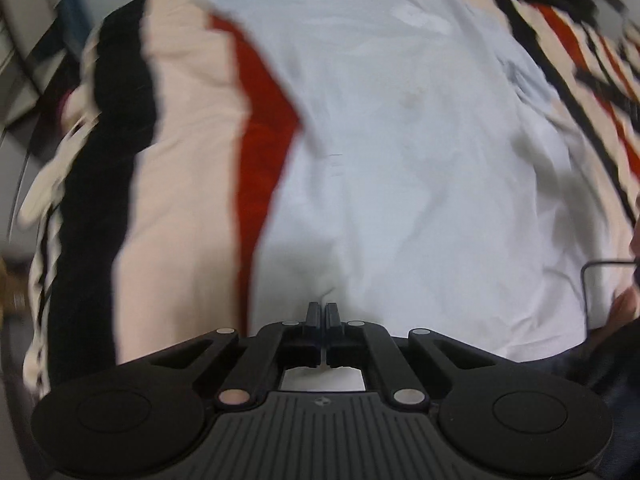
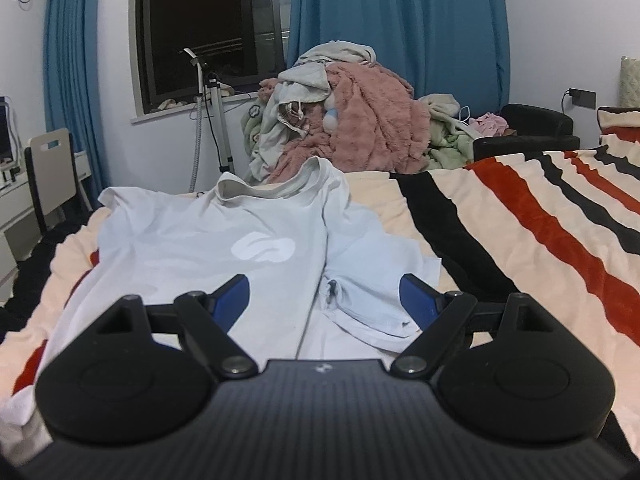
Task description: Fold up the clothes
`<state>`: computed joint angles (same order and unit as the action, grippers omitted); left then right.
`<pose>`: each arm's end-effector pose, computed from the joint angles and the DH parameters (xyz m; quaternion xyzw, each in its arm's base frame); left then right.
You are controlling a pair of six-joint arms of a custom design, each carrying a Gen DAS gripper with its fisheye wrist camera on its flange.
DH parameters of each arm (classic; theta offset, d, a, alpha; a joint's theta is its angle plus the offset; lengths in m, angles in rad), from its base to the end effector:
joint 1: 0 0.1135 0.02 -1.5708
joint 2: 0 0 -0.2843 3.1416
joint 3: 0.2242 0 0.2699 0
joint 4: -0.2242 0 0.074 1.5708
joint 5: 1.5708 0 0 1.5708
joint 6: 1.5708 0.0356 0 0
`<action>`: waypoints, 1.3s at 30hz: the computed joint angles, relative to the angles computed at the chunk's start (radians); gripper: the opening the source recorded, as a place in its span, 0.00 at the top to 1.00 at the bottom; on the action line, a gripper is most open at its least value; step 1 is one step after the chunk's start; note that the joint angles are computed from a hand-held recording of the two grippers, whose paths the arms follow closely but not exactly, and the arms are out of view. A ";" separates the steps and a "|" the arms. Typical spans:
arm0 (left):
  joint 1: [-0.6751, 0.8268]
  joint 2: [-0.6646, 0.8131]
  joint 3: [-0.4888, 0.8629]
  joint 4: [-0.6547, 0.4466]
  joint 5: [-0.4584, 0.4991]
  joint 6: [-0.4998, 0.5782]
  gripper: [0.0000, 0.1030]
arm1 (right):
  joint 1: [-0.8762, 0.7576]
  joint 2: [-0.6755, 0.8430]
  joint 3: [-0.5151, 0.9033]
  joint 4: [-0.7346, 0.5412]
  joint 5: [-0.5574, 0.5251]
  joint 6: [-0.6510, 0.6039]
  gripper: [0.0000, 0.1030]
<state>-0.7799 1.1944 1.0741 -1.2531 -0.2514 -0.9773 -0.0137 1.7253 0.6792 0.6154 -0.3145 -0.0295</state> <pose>0.1521 -0.1380 0.2995 -0.1096 0.9813 0.0044 0.1584 0.3456 0.0063 0.1517 -0.0911 0.8308 0.1203 0.5357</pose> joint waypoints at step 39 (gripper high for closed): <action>0.928 0.775 0.200 1.401 0.307 0.058 0.61 | 0.136 0.394 0.345 -0.075 -0.003 0.095 0.19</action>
